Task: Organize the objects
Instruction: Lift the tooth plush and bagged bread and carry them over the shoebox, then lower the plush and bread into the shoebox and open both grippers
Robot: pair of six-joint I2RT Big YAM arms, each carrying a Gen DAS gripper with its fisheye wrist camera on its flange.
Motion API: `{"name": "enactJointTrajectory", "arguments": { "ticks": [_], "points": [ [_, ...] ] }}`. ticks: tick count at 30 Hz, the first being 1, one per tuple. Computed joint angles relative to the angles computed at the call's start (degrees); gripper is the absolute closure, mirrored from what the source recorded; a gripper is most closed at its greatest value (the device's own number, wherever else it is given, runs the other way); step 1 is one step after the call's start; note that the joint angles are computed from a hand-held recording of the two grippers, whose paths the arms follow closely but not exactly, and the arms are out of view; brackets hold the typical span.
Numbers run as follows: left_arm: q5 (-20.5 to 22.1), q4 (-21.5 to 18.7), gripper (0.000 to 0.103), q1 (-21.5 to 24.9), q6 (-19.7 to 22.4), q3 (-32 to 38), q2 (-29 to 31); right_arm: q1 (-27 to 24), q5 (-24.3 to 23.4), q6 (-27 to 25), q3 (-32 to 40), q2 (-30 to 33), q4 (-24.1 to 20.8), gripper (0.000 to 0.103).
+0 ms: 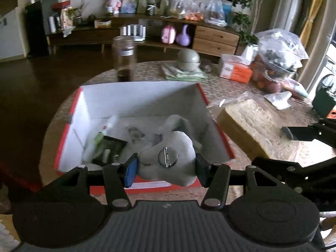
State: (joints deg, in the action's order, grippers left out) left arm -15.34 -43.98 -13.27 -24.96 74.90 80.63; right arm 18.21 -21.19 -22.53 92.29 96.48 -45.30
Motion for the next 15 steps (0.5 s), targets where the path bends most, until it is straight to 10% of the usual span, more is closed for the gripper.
{"name": "enactJointTrajectory", "arguments": {
  "ticks": [15],
  "points": [
    [-1.37,-2.65,0.048,7.48,3.88,1.37,2.0,5.39,4.28,1.83,6.78,7.26,-0.23,0.028]
  ]
}}
